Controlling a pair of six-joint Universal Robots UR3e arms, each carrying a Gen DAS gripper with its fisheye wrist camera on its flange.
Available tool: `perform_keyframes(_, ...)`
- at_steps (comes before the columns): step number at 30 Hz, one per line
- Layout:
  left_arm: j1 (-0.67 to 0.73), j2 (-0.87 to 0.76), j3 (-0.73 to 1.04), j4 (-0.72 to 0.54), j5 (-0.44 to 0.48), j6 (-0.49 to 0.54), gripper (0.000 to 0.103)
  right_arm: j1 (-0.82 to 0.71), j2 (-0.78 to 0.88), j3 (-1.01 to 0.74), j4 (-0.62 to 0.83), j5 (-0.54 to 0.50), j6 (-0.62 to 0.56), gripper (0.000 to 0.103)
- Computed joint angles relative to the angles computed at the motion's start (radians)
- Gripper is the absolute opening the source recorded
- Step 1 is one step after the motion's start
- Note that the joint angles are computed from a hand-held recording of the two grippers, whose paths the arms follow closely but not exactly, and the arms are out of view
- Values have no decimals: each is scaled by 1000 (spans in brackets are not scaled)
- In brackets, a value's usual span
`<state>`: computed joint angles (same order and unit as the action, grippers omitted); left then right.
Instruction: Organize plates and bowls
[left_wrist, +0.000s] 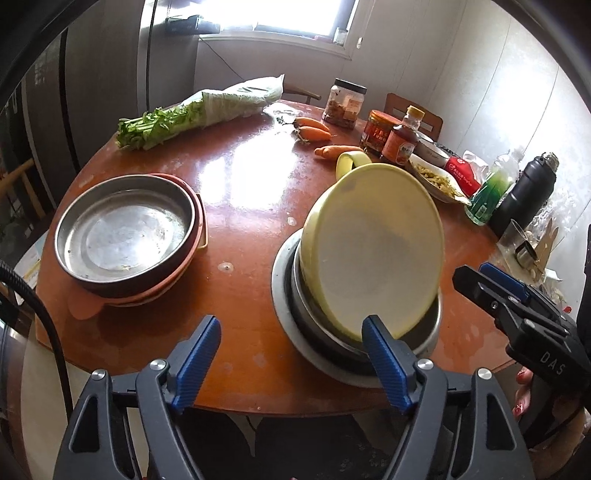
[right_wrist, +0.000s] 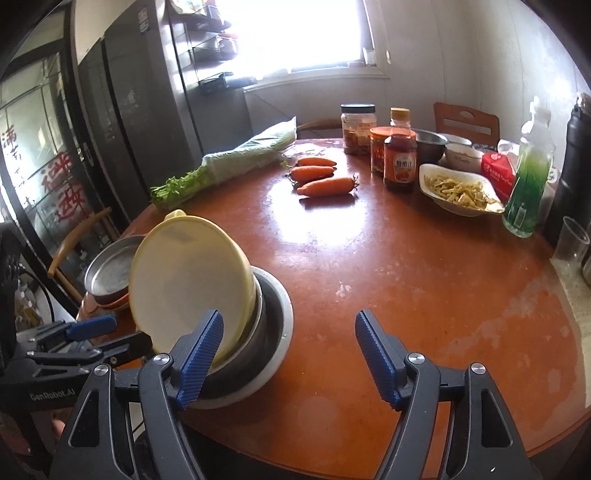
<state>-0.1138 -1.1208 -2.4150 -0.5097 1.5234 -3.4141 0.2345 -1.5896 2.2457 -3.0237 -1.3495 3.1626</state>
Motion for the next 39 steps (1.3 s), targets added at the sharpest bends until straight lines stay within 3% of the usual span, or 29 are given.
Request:
perform_keyframes(18,14,-214,35,134,-53,-5,80,-52,145,-119,150,130,112,75)
perform_keyframes(27,8,-275,55,157,-55,3,80,-30,194,-180,192,130,87,75)
perform_keyframes(39,4,-306,72,172,-55,38,80,-17,226,-207,182,134,84,57)
